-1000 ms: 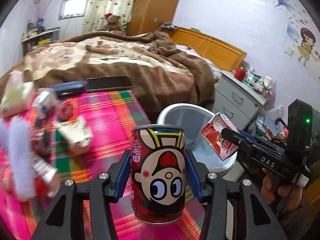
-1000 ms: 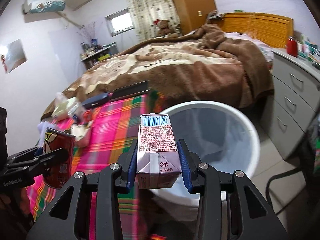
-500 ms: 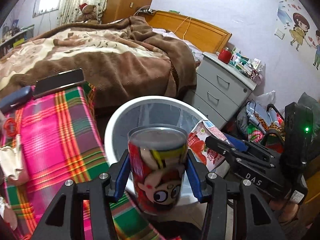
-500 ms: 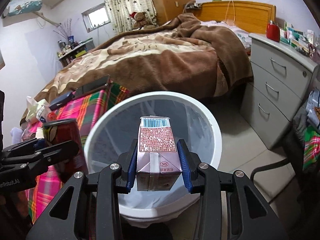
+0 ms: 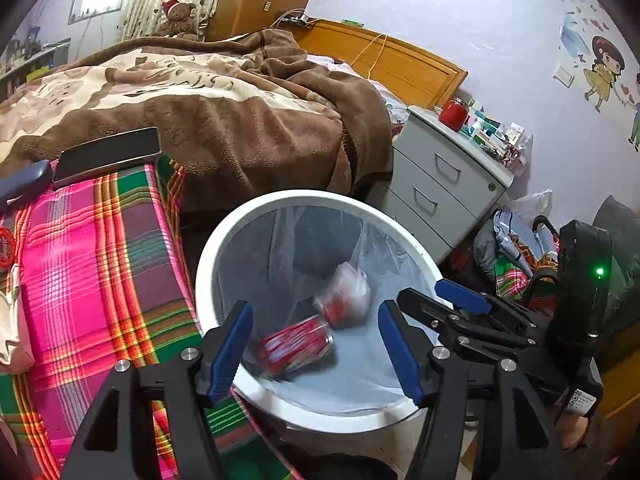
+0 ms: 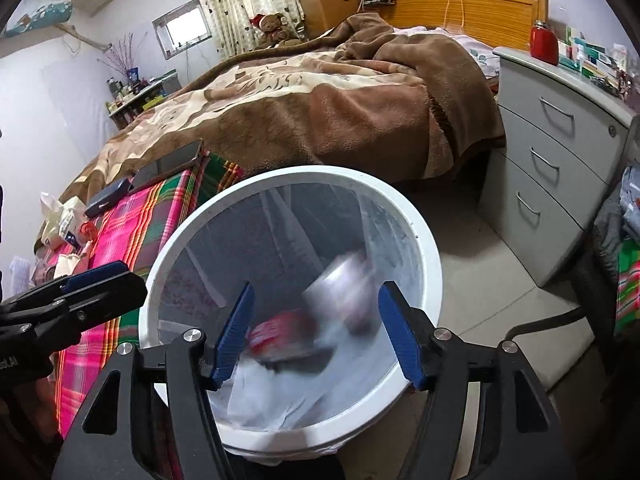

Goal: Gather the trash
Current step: 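Open both tools to drop the carton and can into the wastebasket, then grasp the clear plastic cup with the right tool while the left tool approaches the Coke bottle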

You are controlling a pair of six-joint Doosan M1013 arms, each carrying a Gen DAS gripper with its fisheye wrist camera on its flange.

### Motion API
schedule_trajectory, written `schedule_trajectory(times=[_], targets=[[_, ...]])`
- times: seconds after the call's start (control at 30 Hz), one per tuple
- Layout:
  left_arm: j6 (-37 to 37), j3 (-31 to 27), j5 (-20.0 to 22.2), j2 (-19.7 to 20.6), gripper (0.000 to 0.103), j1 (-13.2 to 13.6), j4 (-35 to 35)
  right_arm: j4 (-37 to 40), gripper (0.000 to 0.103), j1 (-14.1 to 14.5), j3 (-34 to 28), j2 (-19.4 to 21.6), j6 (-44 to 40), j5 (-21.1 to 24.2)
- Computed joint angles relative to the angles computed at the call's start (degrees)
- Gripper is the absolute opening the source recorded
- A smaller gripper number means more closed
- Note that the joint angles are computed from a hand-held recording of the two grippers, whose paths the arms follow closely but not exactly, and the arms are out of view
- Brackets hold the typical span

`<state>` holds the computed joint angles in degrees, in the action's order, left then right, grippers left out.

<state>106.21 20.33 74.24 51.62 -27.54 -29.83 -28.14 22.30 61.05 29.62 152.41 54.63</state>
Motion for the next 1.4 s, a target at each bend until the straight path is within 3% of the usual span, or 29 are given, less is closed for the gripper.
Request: schedule_trajectory(times=[0.3,0.57,0.73,0.97,1.1,1.4], targets=[[-0.5,7.2,-4.3,-4.1,0.065,1.0,1.0,-1.8,0.066,0.8,-0.6,0.1,1.7,0.0],[0.9,18.2,-12.4,-10.9,0.065,3.0,2.3,-3.5,0.066,2.3,-2.9,1.0,0.8,-0.2],[0.4,22.6,-15.4,-13.8,0.065,4.7,1.0,-3.5,0.066,3.1,-4.4,1.8,-0.7,-1.6],[-1.9,28.5,-19.7,-17.5,0.066,7.3,2.6,-1.0,0.066,4.4,-7.5,3.8,-5.0,-3.0],[-5.0,32.2,-23.4,-19.9,0.067,8.9,7.3,2.2,0.066,5.0,-9.7,5.4,-9.0,-3.8],[-12.5,36.3,-26.6,-21.9,0.068,12.9,11.4,10.9,0.066,6.2,-15.5,9.1,-19.0,-3.8]])
